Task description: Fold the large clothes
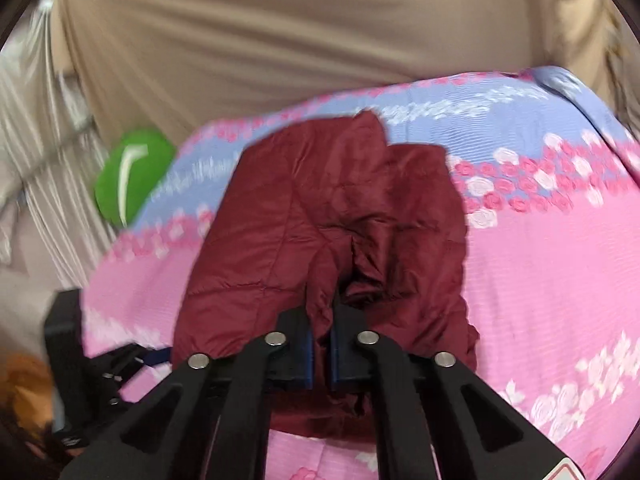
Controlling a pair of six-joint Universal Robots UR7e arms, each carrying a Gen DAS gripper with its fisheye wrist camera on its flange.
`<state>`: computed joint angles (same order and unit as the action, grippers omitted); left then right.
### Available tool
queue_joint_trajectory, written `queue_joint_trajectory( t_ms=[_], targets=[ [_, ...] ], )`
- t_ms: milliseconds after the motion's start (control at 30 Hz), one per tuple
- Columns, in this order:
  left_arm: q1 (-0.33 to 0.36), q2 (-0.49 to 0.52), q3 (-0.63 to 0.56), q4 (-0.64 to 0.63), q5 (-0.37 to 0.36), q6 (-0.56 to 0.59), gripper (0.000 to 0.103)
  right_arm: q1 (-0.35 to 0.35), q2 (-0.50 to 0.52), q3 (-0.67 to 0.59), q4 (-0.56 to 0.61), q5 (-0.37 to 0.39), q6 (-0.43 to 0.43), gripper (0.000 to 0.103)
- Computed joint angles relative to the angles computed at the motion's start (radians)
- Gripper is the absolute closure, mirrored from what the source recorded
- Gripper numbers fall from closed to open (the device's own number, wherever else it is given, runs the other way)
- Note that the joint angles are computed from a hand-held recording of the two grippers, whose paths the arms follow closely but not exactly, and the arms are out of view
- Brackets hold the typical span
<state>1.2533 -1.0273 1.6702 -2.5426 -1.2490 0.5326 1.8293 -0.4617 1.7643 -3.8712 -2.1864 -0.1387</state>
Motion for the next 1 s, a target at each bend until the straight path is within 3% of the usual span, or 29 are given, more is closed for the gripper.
queue_joint_trajectory(
  t_ms=[67,133,233,300,467,567,667,733,767,867,1000],
  targets=[
    [-0.003,-0.004,-0.009,0.003,-0.017,0.020,0.042,0.012,0.003,0.038,-0.098,-0.030,-0.001,0.101],
    [-0.010,0.001,-0.011,-0.005,-0.009,0.040,0.042,-0.001,0.002,0.072,-0.134,-0.045,0.039,0.102],
    [-0.018,0.032,-0.012,-0.020,0.033,0.056,0.040,-0.108,-0.010,0.117,-0.037,0.027,0.190,0.103],
    [-0.015,0.061,-0.020,-0.037,0.057,0.056,0.037,-0.148,-0.003,0.117,-0.022,0.076,0.214,0.103],
    [0.011,0.060,-0.092,0.115,0.004,-0.018,0.036,-0.137,-0.010,0.110,0.023,0.037,0.214,0.103],
    [0.005,-0.007,-0.065,0.115,-0.034,0.024,0.036,-0.101,-0.035,0.140,0.004,-0.011,0.246,0.091],
    [-0.001,-0.056,-0.061,0.083,-0.096,0.042,0.026,-0.026,-0.043,0.112,-0.075,-0.144,0.137,0.074],
    [-0.005,-0.062,-0.080,0.063,-0.141,0.039,0.024,-0.005,-0.064,0.079,-0.090,-0.133,0.062,0.050],
    [-0.005,-0.055,-0.099,0.056,-0.172,0.034,0.020,-0.004,-0.068,0.057,-0.083,-0.124,0.043,0.048],
    [-0.030,-0.004,-0.139,-0.011,-0.149,-0.014,0.019,-0.012,-0.054,-0.075,-0.004,-0.120,-0.009,0.045],
    [-0.050,0.089,-0.198,-0.058,-0.085,-0.049,0.019,-0.070,-0.029,-0.231,0.219,-0.053,0.089,0.046]
  ],
)
